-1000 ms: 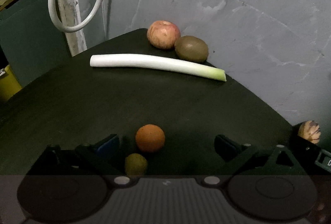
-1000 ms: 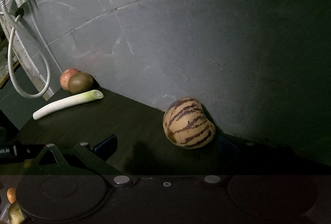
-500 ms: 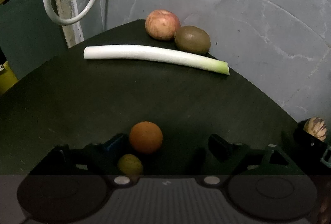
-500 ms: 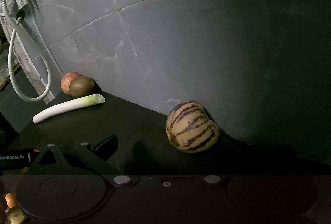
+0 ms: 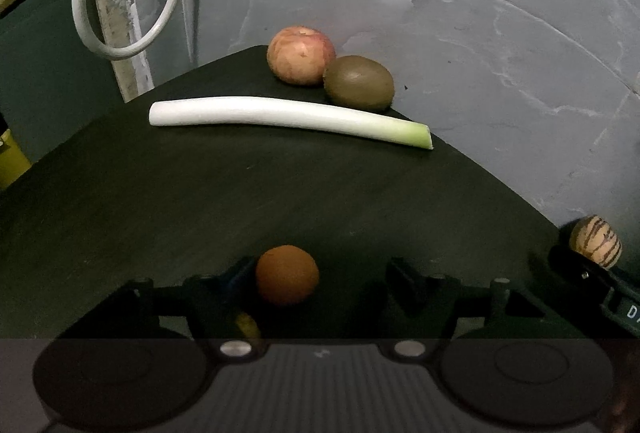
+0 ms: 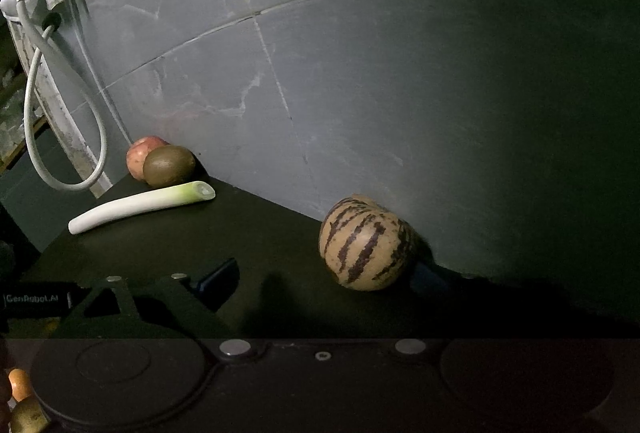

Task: Organize fruits
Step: 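Close the right gripper on the striped pepino while the left gripper closes on the orange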

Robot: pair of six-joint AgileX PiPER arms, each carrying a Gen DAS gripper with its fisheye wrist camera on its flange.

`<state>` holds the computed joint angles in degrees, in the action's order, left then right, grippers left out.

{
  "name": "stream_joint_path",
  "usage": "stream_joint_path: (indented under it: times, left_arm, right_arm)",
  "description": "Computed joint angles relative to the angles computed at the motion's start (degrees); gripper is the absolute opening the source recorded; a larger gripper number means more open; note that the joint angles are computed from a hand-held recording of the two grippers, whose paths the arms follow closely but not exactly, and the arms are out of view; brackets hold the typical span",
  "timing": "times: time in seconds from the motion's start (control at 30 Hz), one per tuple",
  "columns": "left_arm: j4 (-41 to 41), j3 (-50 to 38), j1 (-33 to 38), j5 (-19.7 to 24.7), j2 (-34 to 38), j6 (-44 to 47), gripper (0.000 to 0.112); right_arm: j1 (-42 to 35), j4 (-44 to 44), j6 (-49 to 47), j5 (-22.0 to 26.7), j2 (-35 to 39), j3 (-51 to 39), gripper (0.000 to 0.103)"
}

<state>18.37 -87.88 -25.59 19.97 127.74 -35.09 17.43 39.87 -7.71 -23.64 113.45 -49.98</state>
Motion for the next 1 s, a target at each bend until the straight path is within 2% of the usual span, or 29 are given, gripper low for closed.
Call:
stream_joint_path:
  times: [0.2,0.53,0.7,0.77,1.0]
  left_arm:
    - [2.1,-0.3,-0.5,0.2,0.3,-0.9,0.065]
    - [2.4,-1.9,-1.6,1.2,1.0,1.5,0.051]
    - [0.8,-2.8,-2.1,1.3,1.6,4.3,0.046]
    - [0.0,-3.3,-2.4,1.5,1.8,5.6,0.044]
    - [-2.4,-4.3,-2.9,2.0,2.2,9.1,0.036]
  right_arm:
    - [0.9,6.2,-5.0,-0.7,0.6,-1.1,0.085]
    - [3.0,20.7,-18.7,-2.3,1.9,-4.0,0.065]
    - [3.0,21.7,-20.1,-2.7,2.2,-4.3,0.058]
    - [3.0,22.0,-20.5,-3.0,2.3,-4.3,0.051]
    - [2.4,18.2,-18.0,-2.9,2.0,-3.2,0.05]
